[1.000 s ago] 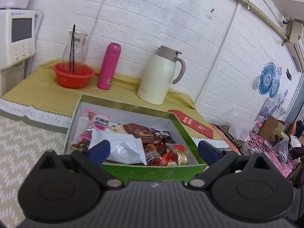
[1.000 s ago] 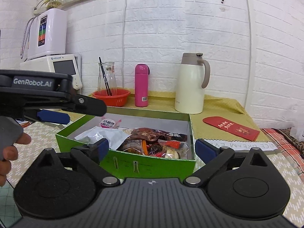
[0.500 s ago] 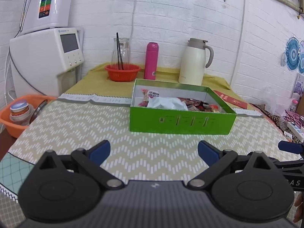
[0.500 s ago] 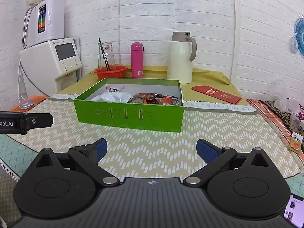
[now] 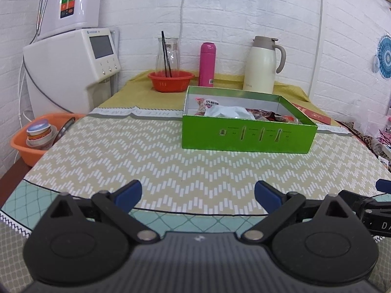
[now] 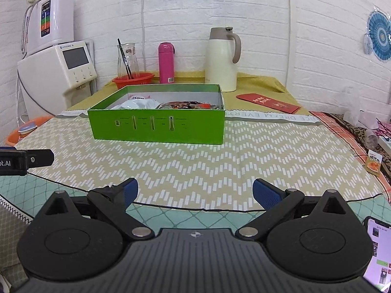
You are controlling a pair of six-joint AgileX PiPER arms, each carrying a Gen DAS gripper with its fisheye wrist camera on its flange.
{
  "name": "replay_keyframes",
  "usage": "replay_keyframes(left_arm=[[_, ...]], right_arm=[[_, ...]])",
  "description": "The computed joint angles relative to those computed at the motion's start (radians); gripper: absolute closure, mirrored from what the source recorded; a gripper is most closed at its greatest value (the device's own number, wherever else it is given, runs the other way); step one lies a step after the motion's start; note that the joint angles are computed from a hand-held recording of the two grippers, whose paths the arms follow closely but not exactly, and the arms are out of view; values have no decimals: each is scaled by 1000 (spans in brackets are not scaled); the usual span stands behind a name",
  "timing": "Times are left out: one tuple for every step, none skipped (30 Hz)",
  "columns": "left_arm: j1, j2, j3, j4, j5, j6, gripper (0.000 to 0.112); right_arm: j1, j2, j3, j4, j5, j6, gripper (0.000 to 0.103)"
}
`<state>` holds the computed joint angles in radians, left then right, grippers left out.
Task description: Organize snacks
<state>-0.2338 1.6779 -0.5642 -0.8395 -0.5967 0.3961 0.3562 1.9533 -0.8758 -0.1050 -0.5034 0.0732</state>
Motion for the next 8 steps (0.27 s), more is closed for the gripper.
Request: replay_keyframes(left_arm=[[2, -1, -1, 2, 5, -1, 15], [3, -3, 1, 10, 8, -9, 15], [7, -3, 1, 22, 11, -15, 15], [7, -2, 5, 34, 4, -24, 15], [4, -1, 7, 33, -2, -22, 15], [4, -2, 6, 31, 0, -17, 15], [4, -4, 7, 35, 3, -20, 15], [7, -4, 6, 42, 7, -24, 15]], right_arm=[[0, -1, 2, -1, -3, 1, 0], [1, -2, 4, -1, -6, 2, 0], [1, -2, 5, -2, -7, 3, 0], [1, -3, 7, 1, -9, 0, 0], [3, -2, 9, 6, -12, -3, 0], [4, -3, 9, 8, -12, -4, 0], [6, -3, 9, 9, -11, -3, 0], [7, -4, 10, 10, -11, -4, 0]])
